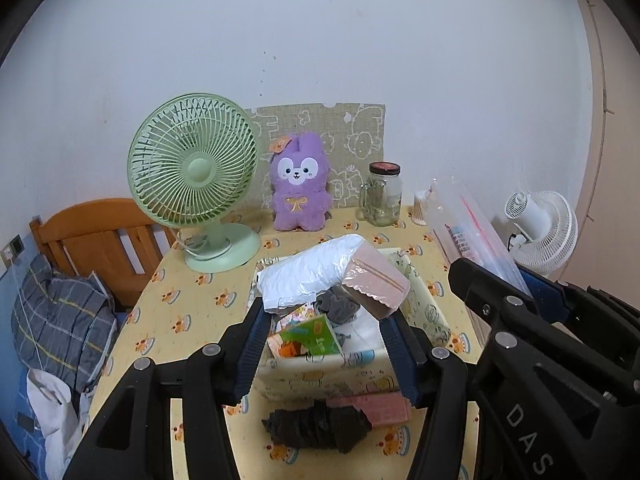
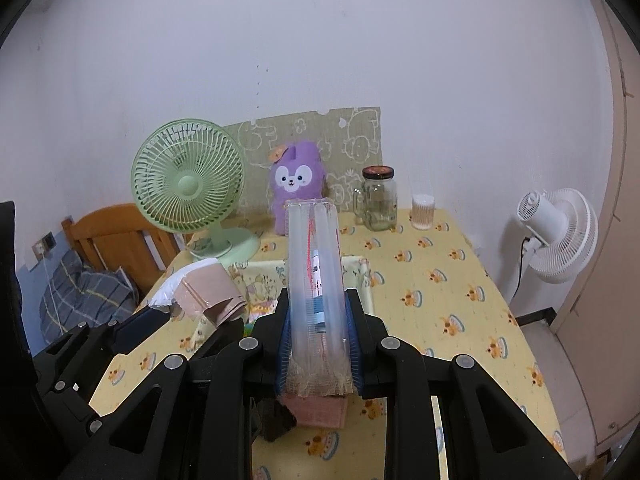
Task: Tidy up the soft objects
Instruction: 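Lower white cloth into box with left tool while right tool lowers clear bag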
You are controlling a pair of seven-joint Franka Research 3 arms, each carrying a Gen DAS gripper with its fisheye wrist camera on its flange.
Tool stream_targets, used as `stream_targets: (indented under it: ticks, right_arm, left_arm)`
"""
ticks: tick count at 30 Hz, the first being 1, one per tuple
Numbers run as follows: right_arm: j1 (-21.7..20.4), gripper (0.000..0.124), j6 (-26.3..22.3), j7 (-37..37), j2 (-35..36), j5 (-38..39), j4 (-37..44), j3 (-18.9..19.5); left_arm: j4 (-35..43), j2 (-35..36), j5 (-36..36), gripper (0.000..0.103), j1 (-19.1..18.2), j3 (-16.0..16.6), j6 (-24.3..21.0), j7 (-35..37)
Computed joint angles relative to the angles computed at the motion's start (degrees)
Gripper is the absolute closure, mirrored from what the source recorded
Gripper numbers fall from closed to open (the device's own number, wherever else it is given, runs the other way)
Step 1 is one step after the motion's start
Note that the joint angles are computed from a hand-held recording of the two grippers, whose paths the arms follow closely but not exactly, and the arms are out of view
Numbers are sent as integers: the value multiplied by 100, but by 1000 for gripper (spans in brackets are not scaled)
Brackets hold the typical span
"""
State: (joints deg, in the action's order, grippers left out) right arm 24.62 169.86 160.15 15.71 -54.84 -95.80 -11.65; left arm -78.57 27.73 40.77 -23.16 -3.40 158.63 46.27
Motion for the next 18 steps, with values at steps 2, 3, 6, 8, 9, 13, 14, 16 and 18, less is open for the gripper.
stream_targets:
  ticks: [2,3,6,8,9,13,14,16,18]
  right_arm:
    - [-42,96,3,-112,80,108,94,28]
    - [-72,96,-2,-231,140,220,166,53]
    - [-60,96,7,-480,274,483,318,29]
    - [-18,96,10,-618,378,648,433,-32]
    - [17,96,19,-654,432,706,489,-87]
    - [115,96,-4,-877,677,1009,745,-233]
    - [124,96,-9,-971,736,1116,806,-252]
    - [126,96,-14,-1189,871,1362,942,-276]
    - [124,96,68,-1388,1003,1611,1045,-310]
  left_arm:
    - [163,116,-71,44,23,-28,-37,79]
    - [223,161,-118,44,37,-44,-49,128]
    - [425,314,-290,43,80,-84,-81,301]
    - [569,420,-409,43,97,-98,-114,413]
    - [649,481,-478,43,106,-107,-133,467]
    - [1065,811,-806,42,152,-172,-212,749]
    - [1144,875,-869,42,150,-170,-227,811]
    - [1337,1025,-968,42,134,-147,-265,914]
    - [1522,1158,-1066,42,117,-132,-335,1018]
